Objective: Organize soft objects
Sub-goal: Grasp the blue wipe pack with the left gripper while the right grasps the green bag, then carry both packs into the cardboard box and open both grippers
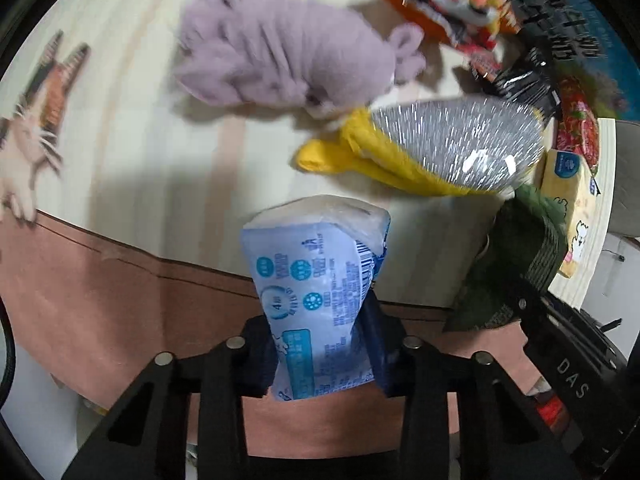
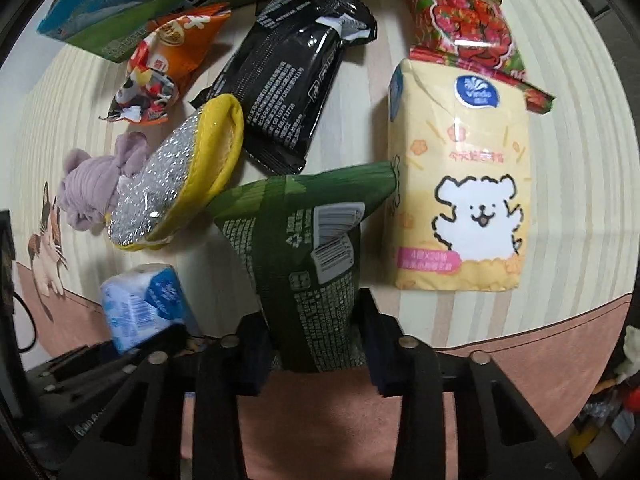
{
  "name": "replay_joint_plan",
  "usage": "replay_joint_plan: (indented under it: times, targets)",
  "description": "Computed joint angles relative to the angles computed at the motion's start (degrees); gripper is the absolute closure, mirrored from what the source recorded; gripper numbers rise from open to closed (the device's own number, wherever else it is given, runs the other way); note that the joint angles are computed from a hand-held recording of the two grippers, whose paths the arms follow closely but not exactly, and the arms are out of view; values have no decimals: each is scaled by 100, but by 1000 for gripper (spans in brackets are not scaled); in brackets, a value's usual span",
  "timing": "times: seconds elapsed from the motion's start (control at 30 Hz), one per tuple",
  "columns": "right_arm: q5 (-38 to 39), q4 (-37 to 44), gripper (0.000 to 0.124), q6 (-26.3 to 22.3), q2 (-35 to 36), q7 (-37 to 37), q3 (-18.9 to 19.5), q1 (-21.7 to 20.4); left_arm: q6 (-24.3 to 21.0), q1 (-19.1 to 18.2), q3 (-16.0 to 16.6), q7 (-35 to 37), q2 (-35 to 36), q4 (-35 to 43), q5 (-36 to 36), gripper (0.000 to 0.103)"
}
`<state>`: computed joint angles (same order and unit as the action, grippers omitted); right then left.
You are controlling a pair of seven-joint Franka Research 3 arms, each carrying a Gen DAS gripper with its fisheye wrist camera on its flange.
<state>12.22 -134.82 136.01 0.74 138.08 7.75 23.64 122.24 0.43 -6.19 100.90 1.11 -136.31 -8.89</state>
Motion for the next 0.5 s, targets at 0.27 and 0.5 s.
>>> replay_joint_plan:
  times: [0.27,0.5]
  targets:
    - [306,-403,91,228,-843,243,164,143,-708,-172,257,641,-1533,-41,-462,71]
    - [243,-147,91,-66,-1797,-59,5,-149,-1280,-450,299,799,-768,1912,-1212,71]
